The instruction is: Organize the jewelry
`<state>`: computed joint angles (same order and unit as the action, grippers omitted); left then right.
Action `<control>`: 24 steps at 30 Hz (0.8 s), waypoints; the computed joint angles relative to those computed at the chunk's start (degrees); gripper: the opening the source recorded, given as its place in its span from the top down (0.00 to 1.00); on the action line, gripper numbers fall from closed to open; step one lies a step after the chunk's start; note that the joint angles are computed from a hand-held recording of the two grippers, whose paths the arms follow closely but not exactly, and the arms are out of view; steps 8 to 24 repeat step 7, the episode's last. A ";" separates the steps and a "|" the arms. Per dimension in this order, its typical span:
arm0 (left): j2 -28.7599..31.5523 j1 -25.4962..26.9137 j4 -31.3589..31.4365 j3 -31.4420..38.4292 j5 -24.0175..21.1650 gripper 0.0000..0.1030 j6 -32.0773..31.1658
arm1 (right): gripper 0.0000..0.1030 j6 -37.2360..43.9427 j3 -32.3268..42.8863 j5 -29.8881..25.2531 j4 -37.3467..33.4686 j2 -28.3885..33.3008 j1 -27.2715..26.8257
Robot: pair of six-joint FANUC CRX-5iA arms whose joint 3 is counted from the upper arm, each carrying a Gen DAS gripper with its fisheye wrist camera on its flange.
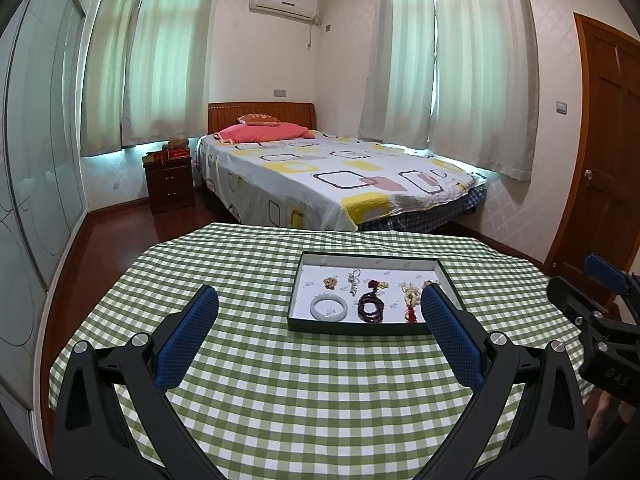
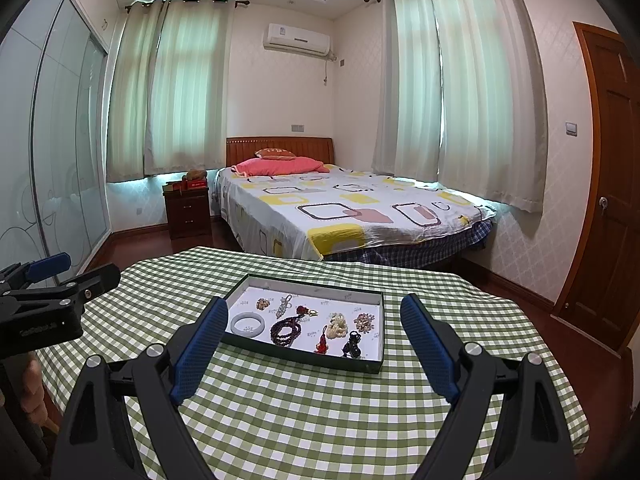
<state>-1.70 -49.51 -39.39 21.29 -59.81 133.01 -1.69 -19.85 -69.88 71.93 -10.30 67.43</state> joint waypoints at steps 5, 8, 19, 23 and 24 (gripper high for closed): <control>1.22 3.44 3.92 -0.46 1.13 0.04 -0.91 | 0.17 -0.44 -0.85 2.26 -1.02 -0.37 -1.94; 2.34 5.20 5.06 -0.69 1.67 0.04 -1.68 | 0.17 -0.74 -1.59 3.53 -1.33 -0.41 -3.43; 2.34 5.20 5.06 -0.69 1.67 0.04 -1.68 | 0.17 -0.74 -1.59 3.53 -1.33 -0.41 -3.43; 2.34 5.20 5.06 -0.69 1.67 0.04 -1.68 | 0.17 -0.74 -1.59 3.53 -1.33 -0.41 -3.43; 2.34 5.20 5.06 -0.69 1.67 0.04 -1.68 | 0.17 -0.74 -1.59 3.53 -1.33 -0.41 -3.43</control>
